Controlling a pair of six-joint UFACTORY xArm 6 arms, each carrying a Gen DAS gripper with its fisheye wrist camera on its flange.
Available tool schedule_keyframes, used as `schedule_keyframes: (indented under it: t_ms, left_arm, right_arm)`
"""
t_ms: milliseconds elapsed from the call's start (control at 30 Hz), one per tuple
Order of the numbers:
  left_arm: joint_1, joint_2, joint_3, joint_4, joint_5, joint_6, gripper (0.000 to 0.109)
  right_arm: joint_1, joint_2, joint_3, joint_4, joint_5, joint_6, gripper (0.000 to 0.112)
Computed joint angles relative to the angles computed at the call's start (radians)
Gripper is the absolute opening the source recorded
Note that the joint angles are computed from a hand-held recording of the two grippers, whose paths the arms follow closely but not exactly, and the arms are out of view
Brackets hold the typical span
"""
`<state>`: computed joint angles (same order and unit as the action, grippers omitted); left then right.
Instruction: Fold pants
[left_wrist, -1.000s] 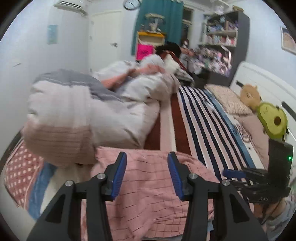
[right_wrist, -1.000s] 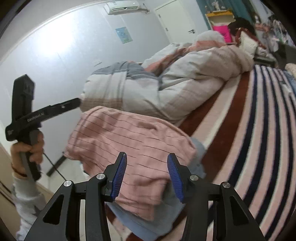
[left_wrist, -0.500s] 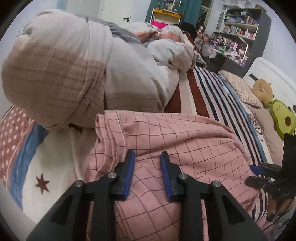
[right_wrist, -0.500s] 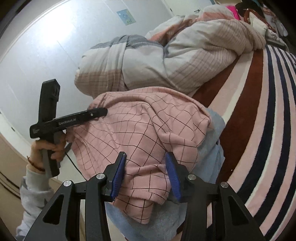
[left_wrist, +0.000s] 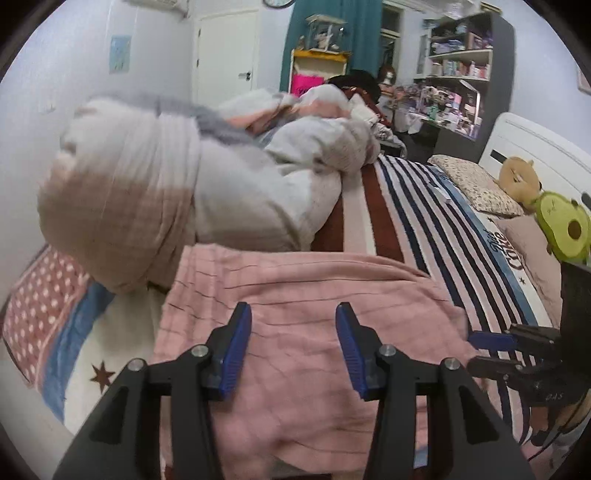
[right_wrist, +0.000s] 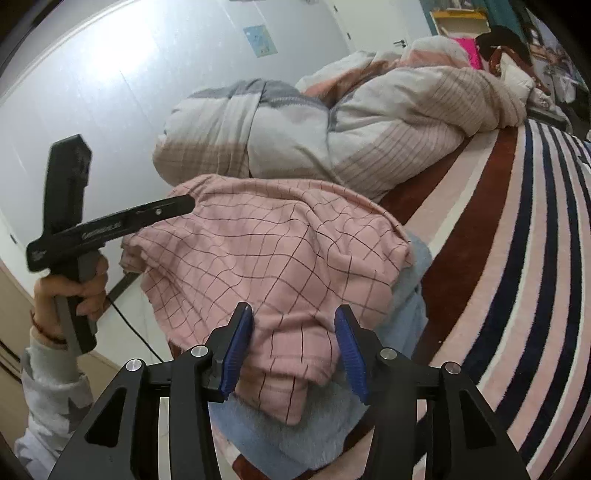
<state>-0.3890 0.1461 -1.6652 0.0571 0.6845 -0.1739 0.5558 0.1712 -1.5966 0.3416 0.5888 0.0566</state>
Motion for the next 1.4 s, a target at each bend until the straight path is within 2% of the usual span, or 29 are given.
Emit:
schedule_keyframes:
  t_ms: [133, 233, 433, 500, 567, 633, 733, 833, 900, 1033, 1200, 1400]
  left_arm:
    - [-0.069, -0.054, 0.054, 0.095, -0.054, -0.070, 0.052]
    - [-0.134, -0.084, 0.085, 0.205, -0.081, -0.155, 0.055]
    - [-0.276, -0.128, 0.133, 0.500, -0.140, -0.435, 0.071]
    - [-0.322, -0.133, 0.141, 0.606, -0.149, -0.552, 0.077]
    - [-0.369, -0.131, 0.141, 0.748, -0.149, -0.694, 0.085]
    - [-0.424, -0.115, 0.130, 0.879, -0.132, -0.822, 0.088]
    - [-0.489, -0.095, 0.125, 0.993, -0.121, -0.963, 0.091]
    - [-0.546, -0.067, 0.116, 1.058, -0.106, -1.062, 0.096]
    - [-0.580, -0.047, 0.104, 1.119, -0.086, -1.136, 0.097]
    - [-0.613, -0.018, 0.087, 1.145, -0.086, -1.179, 0.097]
    - [-0.629, -0.003, 0.072, 1.161, -0.076, -1.208, 0.097]
    - [-0.644, 0.007, 0.053, 1.181, -0.044, -1.206, 0.097]
  right_arm:
    - [-0.002, -0.073, 0.089, 0.002, -0.040, 0.005, 0.043]
    - [-0.003, -0.153, 0.180, -0.043, -0.075, 0.036, 0.048]
    - [-0.016, -0.358, 0.392, -0.192, -0.157, 0.133, 0.069]
    - [-0.025, -0.443, 0.472, -0.281, -0.181, 0.202, 0.079]
    - [-0.037, -0.532, 0.548, -0.391, -0.194, 0.278, 0.085]
    - [-0.051, -0.629, 0.627, -0.535, -0.197, 0.373, 0.090]
    - [-0.083, -0.789, 0.759, -0.735, -0.209, 0.510, 0.099]
    - [-0.128, -0.948, 0.876, -0.919, -0.205, 0.644, 0.102]
    - [-0.160, -1.032, 0.939, -0.990, -0.214, 0.693, 0.102]
    - [-0.205, -1.149, 1.012, -0.987, -0.174, 0.670, 0.102]
    - [-0.244, -1.212, 1.065, -0.915, -0.194, 0.619, 0.102]
    - [-0.208, -1.237, 1.067, -1.046, -0.123, 0.694, 0.102]
